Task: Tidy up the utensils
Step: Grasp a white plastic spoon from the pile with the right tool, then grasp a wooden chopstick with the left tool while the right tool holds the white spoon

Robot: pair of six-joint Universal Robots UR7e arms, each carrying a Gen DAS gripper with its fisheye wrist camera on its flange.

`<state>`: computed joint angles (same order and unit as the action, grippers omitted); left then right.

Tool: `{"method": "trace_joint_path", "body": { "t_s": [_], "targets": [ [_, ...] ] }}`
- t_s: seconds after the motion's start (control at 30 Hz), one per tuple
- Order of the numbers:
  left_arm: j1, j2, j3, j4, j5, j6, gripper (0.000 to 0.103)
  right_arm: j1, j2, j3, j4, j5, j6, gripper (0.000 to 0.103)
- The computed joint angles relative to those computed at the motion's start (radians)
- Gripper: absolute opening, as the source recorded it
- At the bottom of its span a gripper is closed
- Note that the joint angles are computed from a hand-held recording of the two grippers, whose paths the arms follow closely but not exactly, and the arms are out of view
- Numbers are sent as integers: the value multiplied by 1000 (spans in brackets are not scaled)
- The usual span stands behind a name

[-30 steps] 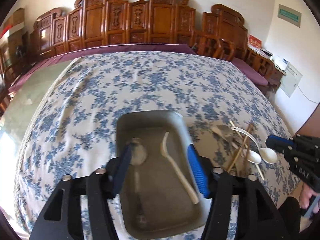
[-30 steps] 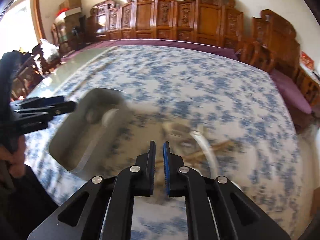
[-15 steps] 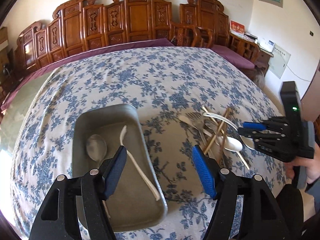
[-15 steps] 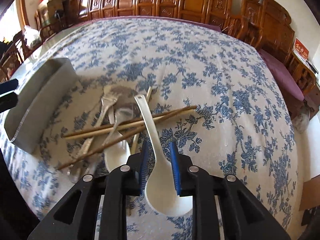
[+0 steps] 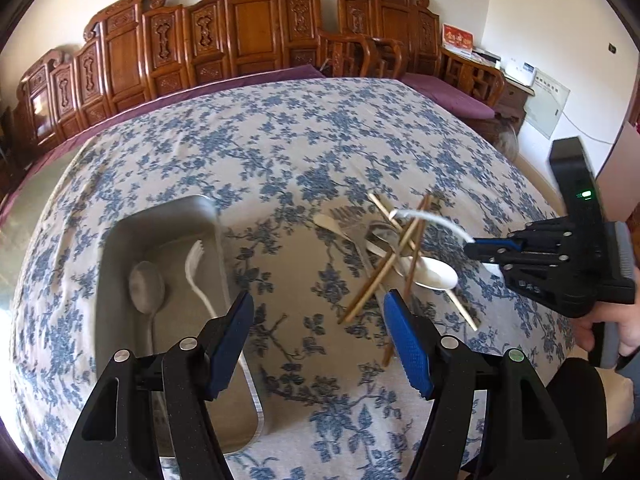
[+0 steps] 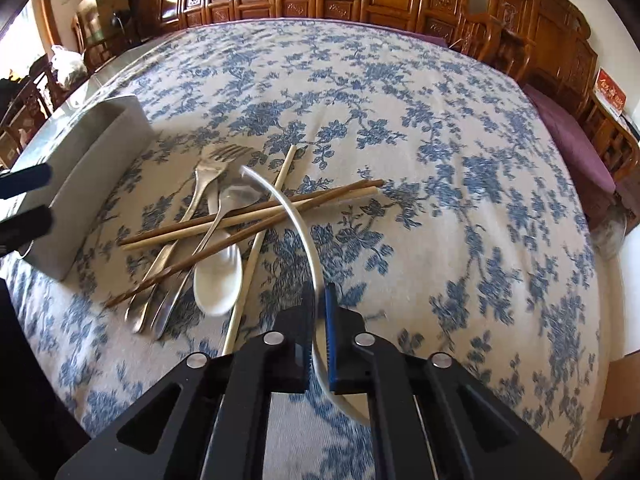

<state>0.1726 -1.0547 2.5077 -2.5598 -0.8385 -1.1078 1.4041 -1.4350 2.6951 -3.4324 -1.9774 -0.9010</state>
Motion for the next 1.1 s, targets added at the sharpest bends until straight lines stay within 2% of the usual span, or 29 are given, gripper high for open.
{"method": "trace_joint_path", "body": {
  "t_s": [0.2, 0.37, 0.57, 0.77, 0.93, 1.1],
  "targets": [
    [-5, 68, -14, -70, -17, 42, 64, -43, -179, 56, 85, 69, -16, 4],
    [8, 136, -31, -149, -28, 105, 53, -114, -318, 80, 176, 153, -30, 4],
    [33, 206, -54, -231, -45, 169, 40, -144, -347, 72, 211, 170, -37, 4],
    [75, 263, -72, -307, -75, 219, 26, -143, -364, 70, 233, 180, -30, 4],
    [98, 284, -84, -337, -82, 247, 19, -136, -370, 67, 248, 181, -23, 4],
    [116, 302, -89, -371, -91, 269, 18, -134, -371, 66, 249, 180, -23, 4]
  ]
}}
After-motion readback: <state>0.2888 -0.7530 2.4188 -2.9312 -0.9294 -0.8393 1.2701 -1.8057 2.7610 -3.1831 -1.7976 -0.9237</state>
